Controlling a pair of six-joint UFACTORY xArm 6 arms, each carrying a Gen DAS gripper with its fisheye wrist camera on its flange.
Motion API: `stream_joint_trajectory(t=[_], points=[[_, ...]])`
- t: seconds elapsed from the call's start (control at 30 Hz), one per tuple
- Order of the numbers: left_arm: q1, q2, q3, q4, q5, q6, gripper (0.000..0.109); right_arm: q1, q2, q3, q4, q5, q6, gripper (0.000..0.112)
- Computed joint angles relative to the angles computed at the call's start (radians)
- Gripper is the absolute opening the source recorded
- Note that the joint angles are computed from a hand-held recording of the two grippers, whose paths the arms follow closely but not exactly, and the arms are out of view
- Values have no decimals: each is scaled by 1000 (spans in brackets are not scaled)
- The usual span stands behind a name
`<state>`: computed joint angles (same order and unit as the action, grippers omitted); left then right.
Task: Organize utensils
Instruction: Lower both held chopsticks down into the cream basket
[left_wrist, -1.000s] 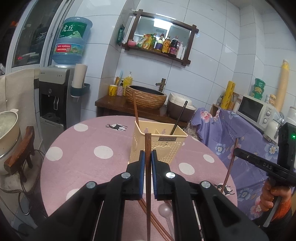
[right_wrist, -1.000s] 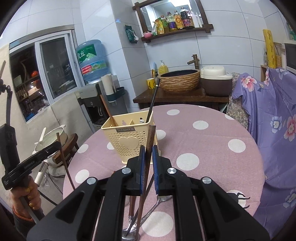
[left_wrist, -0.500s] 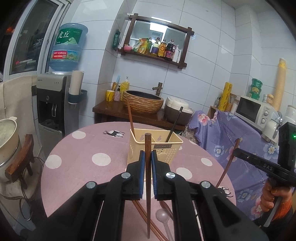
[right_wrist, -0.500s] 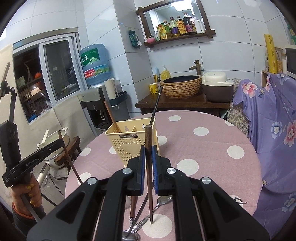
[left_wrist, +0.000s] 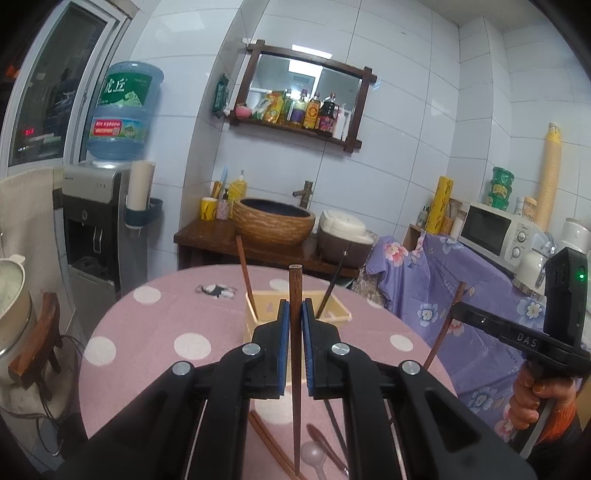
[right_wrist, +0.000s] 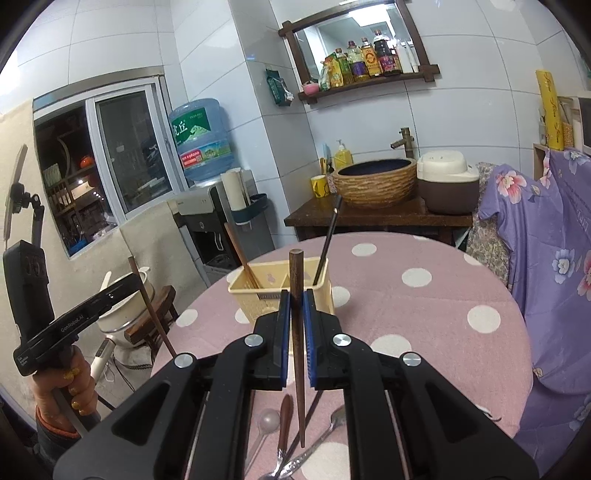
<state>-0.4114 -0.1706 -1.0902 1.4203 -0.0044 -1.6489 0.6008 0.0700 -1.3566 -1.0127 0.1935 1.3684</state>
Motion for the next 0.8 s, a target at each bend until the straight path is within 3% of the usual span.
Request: stream_joint_trajectory(t=[0.07, 0.23, 0.33, 0.47, 0.57, 0.63, 0.8], points=[[1, 14, -44, -1, 9, 6, 8, -4, 22, -50, 13, -3, -16, 8], [10, 101, -181, -302, 9, 282, 8, -15, 116, -268, -61, 52, 56, 8], [14, 176, -305, -366, 58, 323, 8, -27, 200, -419, -45, 79, 65, 8], [19, 283, -460, -328, 129, 266, 8, -19, 339, -644, -84, 173, 67, 8], [23, 332, -511, -222, 157, 155, 8, -20, 437, -756, -14, 205, 4, 8], [23, 354, -528, -127, 163, 63, 8, -22, 484, -796, 26, 210, -22, 8], [35, 394, -533, -81, 154, -10, 7, -23, 569, -844, 86, 222, -61, 8]])
